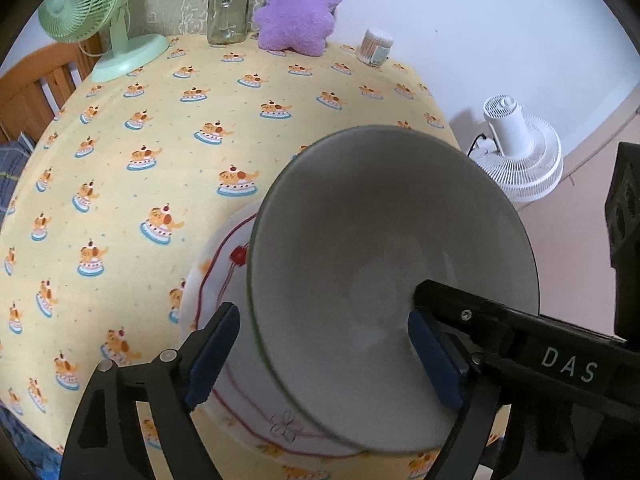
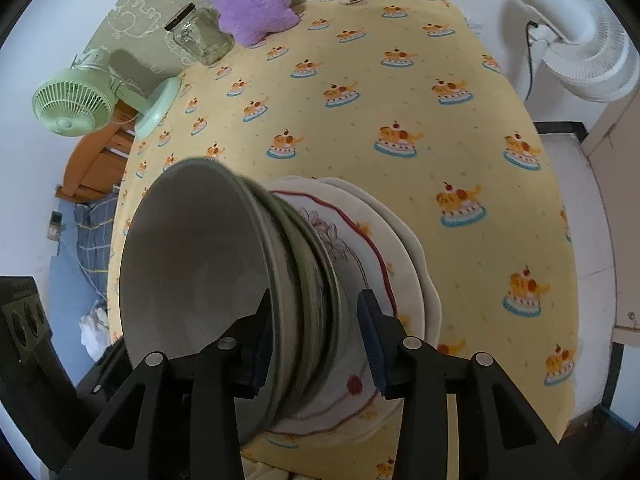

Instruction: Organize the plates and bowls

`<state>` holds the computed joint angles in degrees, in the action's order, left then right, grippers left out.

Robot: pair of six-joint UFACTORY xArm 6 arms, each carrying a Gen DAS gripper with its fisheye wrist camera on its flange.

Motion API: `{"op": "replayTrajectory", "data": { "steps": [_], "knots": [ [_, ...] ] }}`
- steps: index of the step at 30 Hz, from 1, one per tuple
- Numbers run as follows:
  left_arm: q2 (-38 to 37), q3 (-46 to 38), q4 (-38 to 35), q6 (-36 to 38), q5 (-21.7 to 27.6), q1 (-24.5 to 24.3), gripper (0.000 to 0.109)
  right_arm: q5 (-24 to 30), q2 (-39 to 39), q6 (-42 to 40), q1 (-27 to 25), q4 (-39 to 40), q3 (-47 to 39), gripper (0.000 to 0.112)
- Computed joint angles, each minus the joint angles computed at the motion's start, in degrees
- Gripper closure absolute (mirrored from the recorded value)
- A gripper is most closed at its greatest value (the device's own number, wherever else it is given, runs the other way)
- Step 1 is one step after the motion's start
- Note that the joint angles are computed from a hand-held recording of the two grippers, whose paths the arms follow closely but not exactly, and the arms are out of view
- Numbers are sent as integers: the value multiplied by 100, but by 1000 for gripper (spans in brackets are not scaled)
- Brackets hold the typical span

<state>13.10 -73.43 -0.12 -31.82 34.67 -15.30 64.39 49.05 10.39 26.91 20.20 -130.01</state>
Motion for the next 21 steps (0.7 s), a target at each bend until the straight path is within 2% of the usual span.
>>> {"op": "replayTrajectory", "data": {
  "steps": [3, 7, 12, 14, 16, 19, 21],
  "knots": [
    [-169, 173, 9, 115, -106, 18, 21, -495, -502, 105, 55, -63, 813, 67],
    [-491, 484, -45, 445, -372, 71, 21, -1059, -1037, 517, 220, -646, 1512, 66],
    [-974, 879, 161, 558, -599, 251, 21, -1883, -1740, 1484, 583, -2148, 2350, 66],
    [-1242, 1144, 343, 533, -762, 371, 21, -2133, -1967, 1947, 713, -2680, 2630, 62],
    [-1536, 1425, 695, 409, -902, 504, 21, -2311, -2169, 2545, 886, -3331, 2858, 53],
    [-1992, 1868, 1681, -38, -1135, 748, 20, -2390, -2332, 3268, 1114, -4077, 3031, 50],
    [-2265, 2135, 2095, -239, -1238, 904, 16, -2361, -2371, 3640, 1288, -4437, 3075, 46]
  ]
}}
